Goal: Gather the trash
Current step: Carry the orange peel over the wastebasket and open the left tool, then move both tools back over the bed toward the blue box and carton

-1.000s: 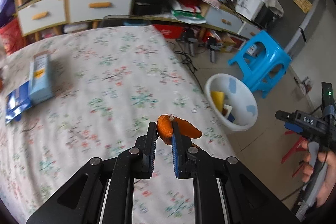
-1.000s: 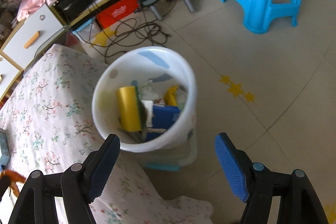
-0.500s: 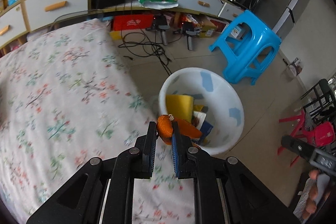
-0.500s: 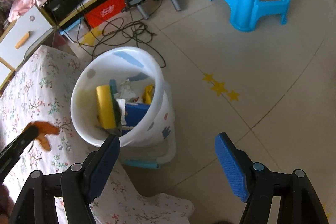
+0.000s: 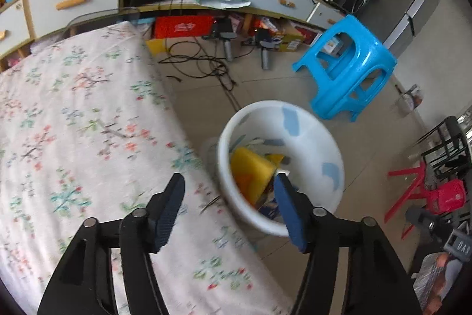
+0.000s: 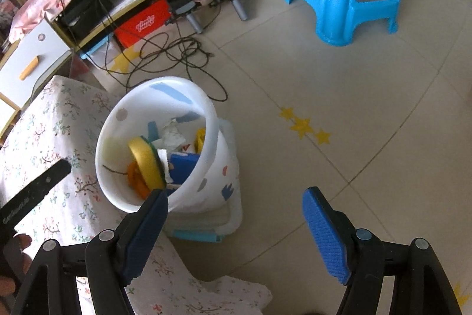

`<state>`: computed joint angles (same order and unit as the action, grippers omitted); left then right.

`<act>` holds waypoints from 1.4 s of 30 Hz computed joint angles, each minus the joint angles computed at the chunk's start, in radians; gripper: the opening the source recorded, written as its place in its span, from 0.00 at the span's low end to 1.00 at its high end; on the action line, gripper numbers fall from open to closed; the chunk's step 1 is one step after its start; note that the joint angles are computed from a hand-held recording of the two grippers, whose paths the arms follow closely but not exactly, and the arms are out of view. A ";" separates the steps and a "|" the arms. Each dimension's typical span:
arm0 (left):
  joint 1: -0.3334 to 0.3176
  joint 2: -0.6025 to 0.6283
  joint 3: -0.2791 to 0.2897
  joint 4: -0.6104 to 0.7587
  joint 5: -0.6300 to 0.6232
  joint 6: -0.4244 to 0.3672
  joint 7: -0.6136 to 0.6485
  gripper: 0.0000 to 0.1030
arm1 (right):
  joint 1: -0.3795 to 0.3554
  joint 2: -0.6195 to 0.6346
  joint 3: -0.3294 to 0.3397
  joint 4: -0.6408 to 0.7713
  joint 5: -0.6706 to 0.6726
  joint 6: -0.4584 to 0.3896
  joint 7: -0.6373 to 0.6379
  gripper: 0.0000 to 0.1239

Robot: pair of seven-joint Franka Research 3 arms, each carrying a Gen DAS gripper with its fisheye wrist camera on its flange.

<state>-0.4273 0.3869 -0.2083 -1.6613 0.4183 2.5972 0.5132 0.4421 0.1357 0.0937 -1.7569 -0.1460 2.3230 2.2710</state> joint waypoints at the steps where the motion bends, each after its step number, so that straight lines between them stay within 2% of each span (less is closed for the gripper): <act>1: -0.004 -0.019 0.006 -0.019 0.011 -0.009 -0.009 0.66 | 0.003 0.001 0.001 0.004 -0.008 -0.001 -0.003 0.65; 3: 0.001 -0.062 0.003 -0.064 0.019 -0.025 -0.004 0.67 | 0.010 -0.001 0.002 0.008 -0.032 -0.004 0.004 0.65; 6: 0.009 -0.140 0.000 -0.148 0.041 -0.049 -0.019 0.82 | 0.017 -0.001 0.005 0.014 -0.045 -0.002 0.010 0.66; 9: 0.023 -0.213 -0.009 -0.226 0.069 -0.066 -0.036 0.88 | 0.031 0.007 0.013 0.033 -0.058 -0.010 0.011 0.68; 16: 0.085 -0.418 -0.036 -0.449 0.099 -0.036 -0.096 1.00 | 0.085 0.068 0.028 0.127 -0.078 -0.046 -0.018 0.70; 26: 0.180 -0.659 -0.071 -0.676 0.151 -0.073 -0.201 1.00 | 0.201 0.201 0.021 0.315 -0.114 -0.094 -0.022 0.74; 32: 0.217 -0.747 -0.058 -0.758 0.112 -0.062 -0.198 1.00 | 0.274 0.303 0.001 0.456 -0.127 -0.149 -0.041 0.74; 38: 0.269 -0.799 -0.060 -0.797 0.116 -0.109 -0.224 1.00 | 0.327 0.413 -0.020 0.613 -0.101 -0.200 -0.037 0.76; 42: 0.283 -0.828 -0.024 -0.832 0.078 -0.102 -0.199 1.00 | 0.368 0.494 -0.042 0.733 -0.102 -0.231 -0.041 0.76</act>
<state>-0.1444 -0.4409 -0.2319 -2.4937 0.4967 2.4952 0.3139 0.8104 0.6295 0.0517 -1.0236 -0.2482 2.0915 2.2304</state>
